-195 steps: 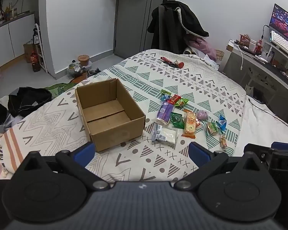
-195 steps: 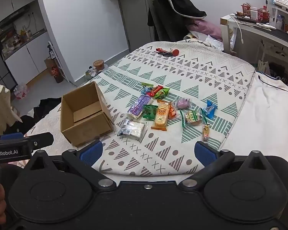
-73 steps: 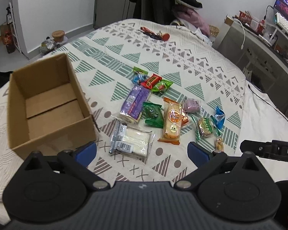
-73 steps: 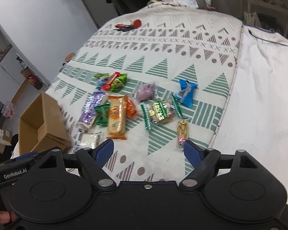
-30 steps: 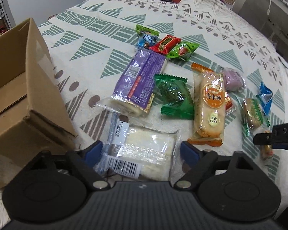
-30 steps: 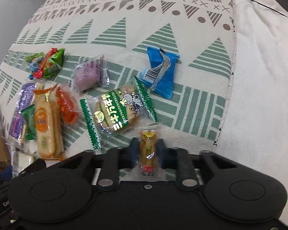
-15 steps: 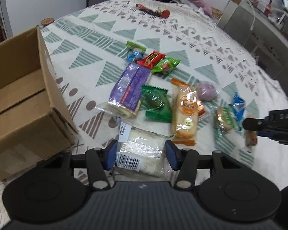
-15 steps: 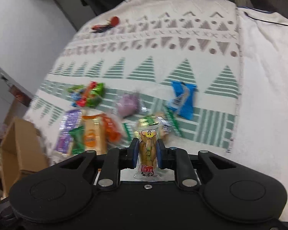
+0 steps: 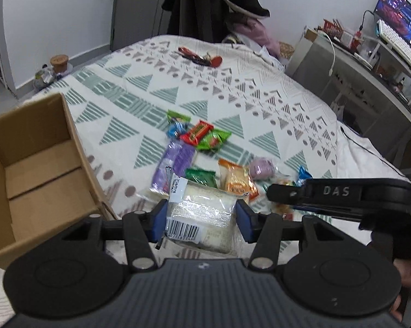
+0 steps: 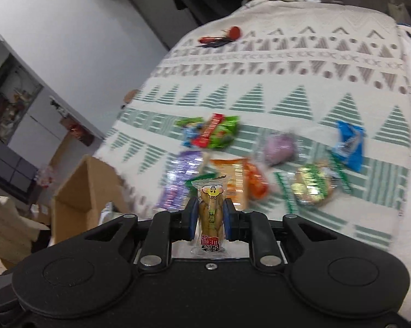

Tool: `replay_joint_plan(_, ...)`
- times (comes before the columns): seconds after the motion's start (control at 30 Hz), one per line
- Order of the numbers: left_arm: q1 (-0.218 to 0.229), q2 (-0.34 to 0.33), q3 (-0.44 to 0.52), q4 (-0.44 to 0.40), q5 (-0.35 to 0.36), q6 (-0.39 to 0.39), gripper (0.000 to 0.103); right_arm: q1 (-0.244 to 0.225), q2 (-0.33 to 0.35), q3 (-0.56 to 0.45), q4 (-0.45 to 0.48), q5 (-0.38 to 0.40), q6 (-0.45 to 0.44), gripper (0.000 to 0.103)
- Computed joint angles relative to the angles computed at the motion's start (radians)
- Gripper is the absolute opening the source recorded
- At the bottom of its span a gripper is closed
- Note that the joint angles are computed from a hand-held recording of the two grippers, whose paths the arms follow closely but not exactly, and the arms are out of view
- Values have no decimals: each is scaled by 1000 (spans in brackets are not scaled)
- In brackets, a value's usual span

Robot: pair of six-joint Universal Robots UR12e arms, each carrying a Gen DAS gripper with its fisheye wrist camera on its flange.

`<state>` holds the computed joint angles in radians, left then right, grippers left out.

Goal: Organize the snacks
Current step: 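Carry white bread pack into the box with left tool while right tool carries small cake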

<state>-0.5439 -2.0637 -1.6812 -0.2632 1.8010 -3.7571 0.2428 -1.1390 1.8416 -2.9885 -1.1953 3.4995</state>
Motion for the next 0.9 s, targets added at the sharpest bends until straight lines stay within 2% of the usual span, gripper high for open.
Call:
replay_joint_plan(0.23, 13, 23, -18, 20, 32, 19, 52, 14, 8, -21, -4, 18, 40, 19)
replay_joint_plan(0.47, 35, 50, -44, 47, 34, 32, 52, 33, 20, -52, -13, 39, 75, 19)
replay_joint_plan(0.9, 104, 83, -103, 89, 35, 27, 52, 85, 70, -138, -7, 47, 113, 19)
